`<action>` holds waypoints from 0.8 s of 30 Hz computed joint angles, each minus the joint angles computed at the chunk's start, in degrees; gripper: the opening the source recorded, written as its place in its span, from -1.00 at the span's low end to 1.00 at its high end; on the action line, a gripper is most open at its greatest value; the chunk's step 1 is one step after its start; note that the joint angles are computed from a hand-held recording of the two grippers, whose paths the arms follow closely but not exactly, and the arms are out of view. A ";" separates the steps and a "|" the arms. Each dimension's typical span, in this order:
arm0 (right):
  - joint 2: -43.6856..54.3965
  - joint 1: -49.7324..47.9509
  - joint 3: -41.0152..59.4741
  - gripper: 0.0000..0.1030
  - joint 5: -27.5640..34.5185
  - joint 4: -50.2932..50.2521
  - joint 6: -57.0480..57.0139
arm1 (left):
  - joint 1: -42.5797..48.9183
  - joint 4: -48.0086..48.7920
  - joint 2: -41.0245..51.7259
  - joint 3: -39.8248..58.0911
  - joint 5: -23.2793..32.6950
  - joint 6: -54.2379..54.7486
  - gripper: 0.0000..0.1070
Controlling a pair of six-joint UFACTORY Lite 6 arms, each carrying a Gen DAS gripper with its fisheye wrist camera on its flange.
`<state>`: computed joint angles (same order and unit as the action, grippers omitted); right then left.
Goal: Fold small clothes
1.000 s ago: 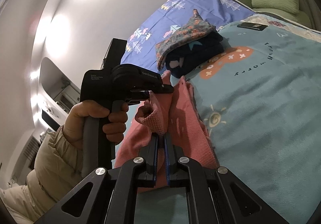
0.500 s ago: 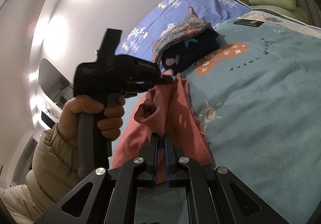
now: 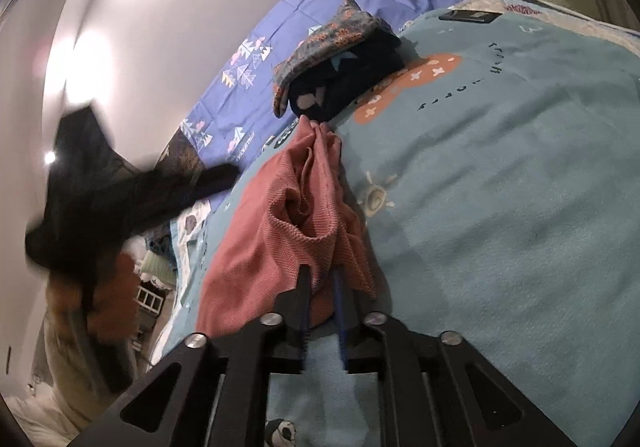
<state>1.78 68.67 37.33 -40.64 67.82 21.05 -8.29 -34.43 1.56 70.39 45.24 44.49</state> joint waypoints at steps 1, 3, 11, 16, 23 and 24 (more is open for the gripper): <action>-0.37 -0.64 -0.24 -0.51 0.86 -0.95 0.38 | 2.24 -0.98 -2.55 -3.16 0.27 2.56 -0.25; -0.40 -1.83 0.12 -0.46 2.68 -2.37 -0.01 | 6.73 -2.67 -7.36 -8.61 0.77 7.07 -0.08; 3.77 -6.46 8.34 -0.24 9.58 3.11 -13.69 | 23.33 -6.57 -24.17 -25.69 5.79 26.44 0.17; 5.76 -9.17 11.95 -0.40 11.88 6.63 -18.49 | 18.47 -2.35 -28.97 -34.44 -1.38 24.67 0.20; 5.00 -8.68 11.91 -0.81 10.86 8.48 -19.20 | 13.64 -3.87 -28.82 -36.76 -11.12 19.98 0.20; 4.77 -8.78 11.77 -0.81 10.86 8.35 -18.99 | 12.95 -3.54 -28.54 -36.88 -12.13 19.10 0.20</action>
